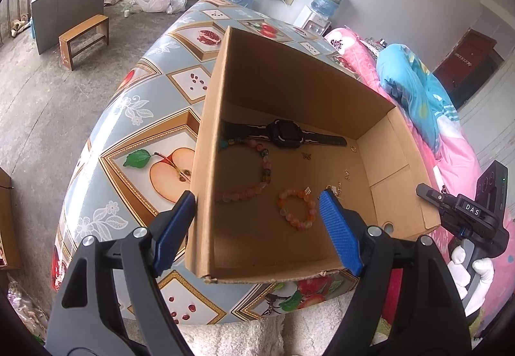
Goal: Organize jewelry
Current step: 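Withdraw both open grippers up and away from the box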
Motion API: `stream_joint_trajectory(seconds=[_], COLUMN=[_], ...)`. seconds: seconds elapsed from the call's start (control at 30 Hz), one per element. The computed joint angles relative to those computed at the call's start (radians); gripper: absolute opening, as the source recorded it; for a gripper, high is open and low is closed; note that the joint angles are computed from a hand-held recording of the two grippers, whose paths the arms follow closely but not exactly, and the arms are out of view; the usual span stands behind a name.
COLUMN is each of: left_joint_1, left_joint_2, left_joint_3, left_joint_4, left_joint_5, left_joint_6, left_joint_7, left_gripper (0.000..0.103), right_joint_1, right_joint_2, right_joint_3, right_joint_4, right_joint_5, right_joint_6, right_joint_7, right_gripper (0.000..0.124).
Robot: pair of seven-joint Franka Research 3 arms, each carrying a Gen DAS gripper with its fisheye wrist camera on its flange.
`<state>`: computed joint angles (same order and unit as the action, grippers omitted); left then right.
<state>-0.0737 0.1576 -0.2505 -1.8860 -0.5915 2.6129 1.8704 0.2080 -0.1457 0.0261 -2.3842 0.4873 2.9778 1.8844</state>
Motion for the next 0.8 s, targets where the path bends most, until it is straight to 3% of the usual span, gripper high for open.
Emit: stream_joint_trajectory(seconds=[0.1, 0.2, 0.27, 0.33, 0.43, 0.63, 0.8], left_joint_1=[-0.009, -0.035, -0.056, -0.076, -0.114, -0.167, -0.167], left_joint_2=[-0.029, -0.094, -0.138, -0.183, -0.238, -0.282, -0.254], left_joint_3=[-0.001, 0.004, 0.013, 0.025, 0.045, 0.071, 0.067], left_joint_4=[-0.037, -0.117, -0.164, -0.214, -0.273, -0.334, -0.312], left_joint_5=[0.013, 0.062, 0.108, 0.186, 0.24, 0.347, 0.455], left_joint_6=[0.055, 0.184, 0.249, 0.308, 0.362, 0.378, 0.26], left_joint_7=[0.01, 0.006, -0.021, -0.083, -0.118, -0.259, -0.389], left_gripper=[0.075, 0.075, 0.078, 0.086, 0.087, 0.093, 0.093], right_joint_1=[-0.021, -0.235, -0.329, -0.378, -0.397, -0.347, -0.229], right_joint_2=[-0.023, -0.089, -0.149, -0.204, -0.261, -0.265, -0.178], right_joint_3=[0.026, 0.208, 0.297, 0.356, 0.418, 0.457, 0.372], right_joint_4=[-0.026, -0.078, -0.11, -0.138, -0.16, -0.154, -0.119], right_joint_5=[-0.042, -0.414, -0.562, -0.643, -0.701, -0.762, -0.748], right_joint_6=[0.029, 0.05, 0.065, 0.075, 0.064, 0.006, -0.069], right_joint_7=[0.039, 0.355, 0.474, 0.533, 0.553, 0.542, 0.529], right_gripper=[0.033, 0.033, 0.034, 0.039, 0.047, 0.06, 0.06])
